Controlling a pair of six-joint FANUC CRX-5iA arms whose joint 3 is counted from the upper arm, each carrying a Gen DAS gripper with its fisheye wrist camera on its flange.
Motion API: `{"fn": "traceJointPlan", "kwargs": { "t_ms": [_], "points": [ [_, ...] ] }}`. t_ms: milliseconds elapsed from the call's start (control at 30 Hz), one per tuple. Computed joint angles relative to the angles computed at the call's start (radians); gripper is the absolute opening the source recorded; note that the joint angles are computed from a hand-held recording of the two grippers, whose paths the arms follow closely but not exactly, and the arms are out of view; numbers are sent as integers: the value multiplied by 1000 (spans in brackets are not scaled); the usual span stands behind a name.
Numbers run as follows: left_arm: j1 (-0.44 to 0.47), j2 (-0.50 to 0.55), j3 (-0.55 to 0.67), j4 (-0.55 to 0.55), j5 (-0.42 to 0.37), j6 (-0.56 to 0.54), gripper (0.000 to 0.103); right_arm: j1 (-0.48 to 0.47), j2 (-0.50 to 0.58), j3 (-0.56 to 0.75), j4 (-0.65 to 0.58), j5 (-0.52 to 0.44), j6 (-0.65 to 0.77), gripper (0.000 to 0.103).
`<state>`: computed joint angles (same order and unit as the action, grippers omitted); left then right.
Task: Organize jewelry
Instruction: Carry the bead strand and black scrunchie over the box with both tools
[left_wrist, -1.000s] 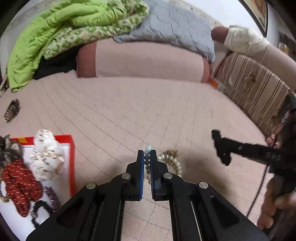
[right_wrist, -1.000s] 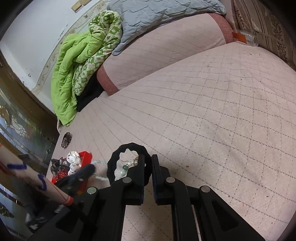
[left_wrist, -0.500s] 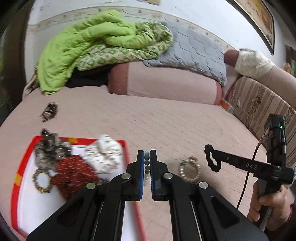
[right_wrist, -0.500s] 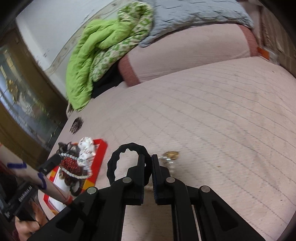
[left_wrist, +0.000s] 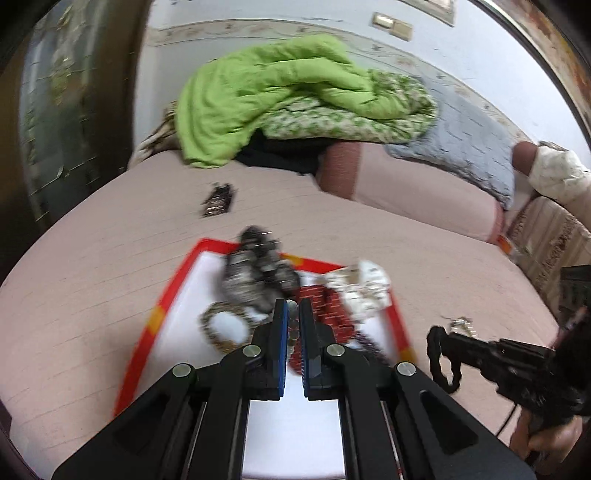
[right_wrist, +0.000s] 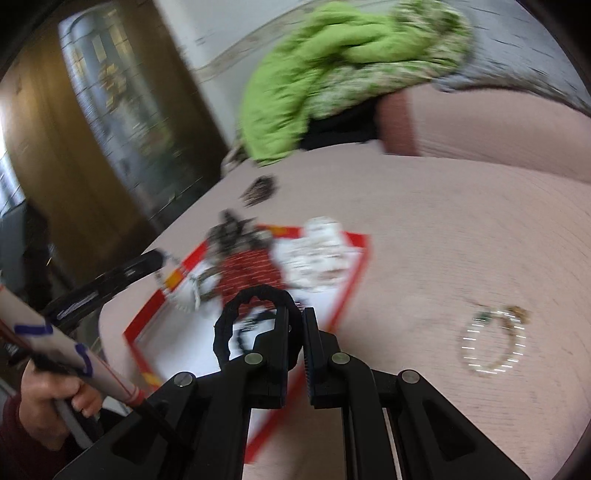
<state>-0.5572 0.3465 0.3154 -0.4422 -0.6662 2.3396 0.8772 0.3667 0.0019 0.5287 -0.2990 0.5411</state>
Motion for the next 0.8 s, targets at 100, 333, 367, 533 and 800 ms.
{"fn": "traceJointPlan", "kwargs": {
  "t_ms": [100, 333, 367, 533, 800],
  "points": [
    [29, -14, -42, 36, 14, 1, 5, 33, 51, 105, -155, -43, 178, 8],
    [59, -7, -59, 66, -3, -1, 5, 69, 174, 299, -298, -170, 368, 8],
    [61, -5, -58, 69, -4, -5, 5, 69, 181, 308, -304, -176, 373, 8],
    [60, 17, -32, 66, -28, -26, 5, 71, 228, 379, -330, -241, 370, 8],
    [44, 39, 9, 20, -87, -37, 6, 64, 274, 454, -362, -315, 389, 8]
  ]
}}
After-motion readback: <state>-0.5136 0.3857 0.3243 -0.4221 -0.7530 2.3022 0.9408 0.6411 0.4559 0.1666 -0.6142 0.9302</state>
